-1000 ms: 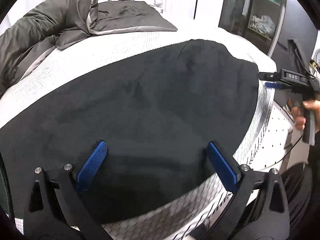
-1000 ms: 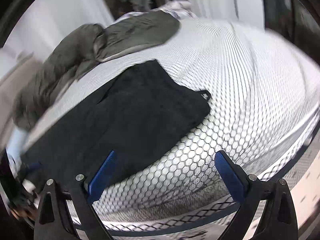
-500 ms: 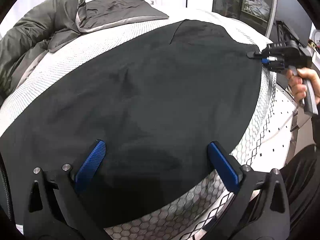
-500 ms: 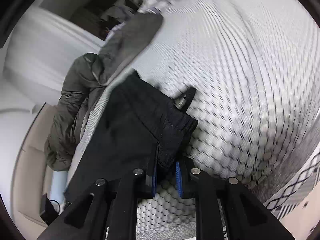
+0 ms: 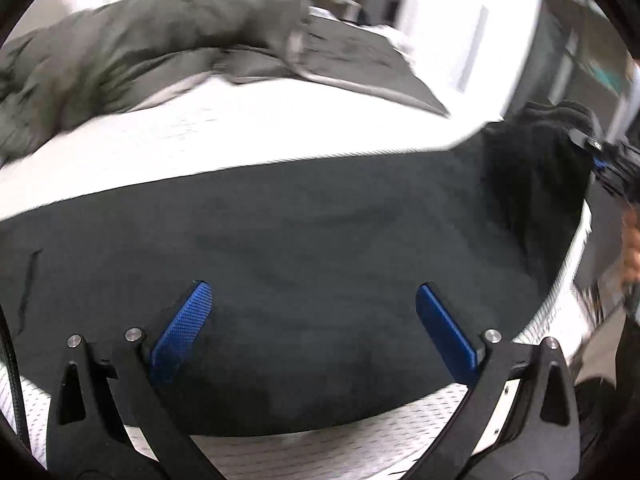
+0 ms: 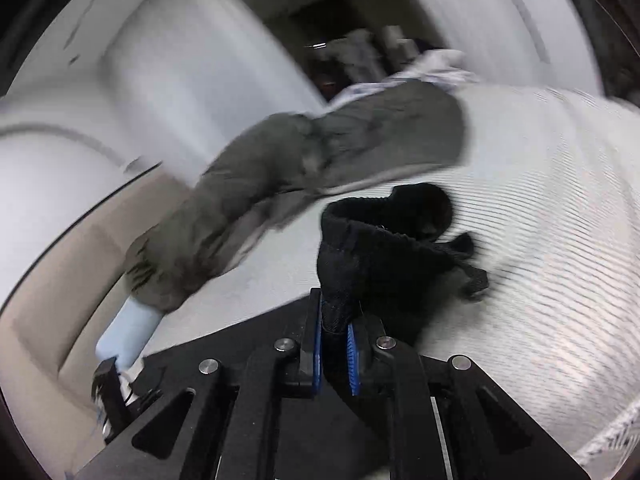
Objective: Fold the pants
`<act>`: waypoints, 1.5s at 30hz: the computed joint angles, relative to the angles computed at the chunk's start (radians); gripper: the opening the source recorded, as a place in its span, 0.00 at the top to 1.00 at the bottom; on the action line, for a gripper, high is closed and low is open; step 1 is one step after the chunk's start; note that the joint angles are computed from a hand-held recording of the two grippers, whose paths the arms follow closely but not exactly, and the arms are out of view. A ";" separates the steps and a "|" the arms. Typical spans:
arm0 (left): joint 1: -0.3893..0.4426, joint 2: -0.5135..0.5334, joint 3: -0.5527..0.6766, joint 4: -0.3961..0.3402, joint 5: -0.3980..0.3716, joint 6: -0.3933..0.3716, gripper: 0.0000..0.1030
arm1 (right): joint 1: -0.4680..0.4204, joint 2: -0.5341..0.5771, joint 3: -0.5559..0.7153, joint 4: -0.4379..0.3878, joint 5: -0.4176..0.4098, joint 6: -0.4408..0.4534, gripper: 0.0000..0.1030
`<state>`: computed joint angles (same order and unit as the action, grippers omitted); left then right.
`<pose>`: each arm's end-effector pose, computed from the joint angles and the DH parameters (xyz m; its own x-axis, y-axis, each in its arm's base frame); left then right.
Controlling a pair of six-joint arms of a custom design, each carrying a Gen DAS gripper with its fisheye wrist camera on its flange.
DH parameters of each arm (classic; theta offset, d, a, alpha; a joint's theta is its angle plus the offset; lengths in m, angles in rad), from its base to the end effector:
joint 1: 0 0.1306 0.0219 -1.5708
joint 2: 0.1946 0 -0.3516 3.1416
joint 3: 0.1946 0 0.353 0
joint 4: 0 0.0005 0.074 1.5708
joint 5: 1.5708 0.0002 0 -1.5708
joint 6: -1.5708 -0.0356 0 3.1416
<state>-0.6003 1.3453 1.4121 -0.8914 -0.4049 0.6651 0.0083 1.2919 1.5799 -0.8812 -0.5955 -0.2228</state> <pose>0.3670 -0.2349 0.4271 -0.6610 -0.2349 -0.7127 -0.1390 0.9716 -0.1913 0.4163 0.0229 0.5232 -0.6495 0.1775 -0.7394 -0.3367 0.8046 0.4890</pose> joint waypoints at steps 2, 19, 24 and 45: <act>0.034 -0.065 -0.049 -0.001 -0.012 0.016 0.02 | 0.107 0.022 0.050 -0.017 0.031 0.006 0.91; 0.244 -0.331 -0.324 0.014 0.072 0.059 0.02 | 0.571 0.395 0.398 -0.391 0.080 0.349 0.61; 0.130 -0.193 -0.224 -0.107 -0.002 -0.021 0.02 | 0.495 0.363 0.339 -0.370 0.224 0.277 0.60; 0.147 -0.036 0.014 -0.093 0.112 -0.082 0.03 | 0.342 0.234 0.144 -0.385 0.178 0.411 0.38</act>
<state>-0.4530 1.3094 1.4265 -0.9846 -0.2924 0.5830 0.3507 1.5260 1.7239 -1.2659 -0.4176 0.1885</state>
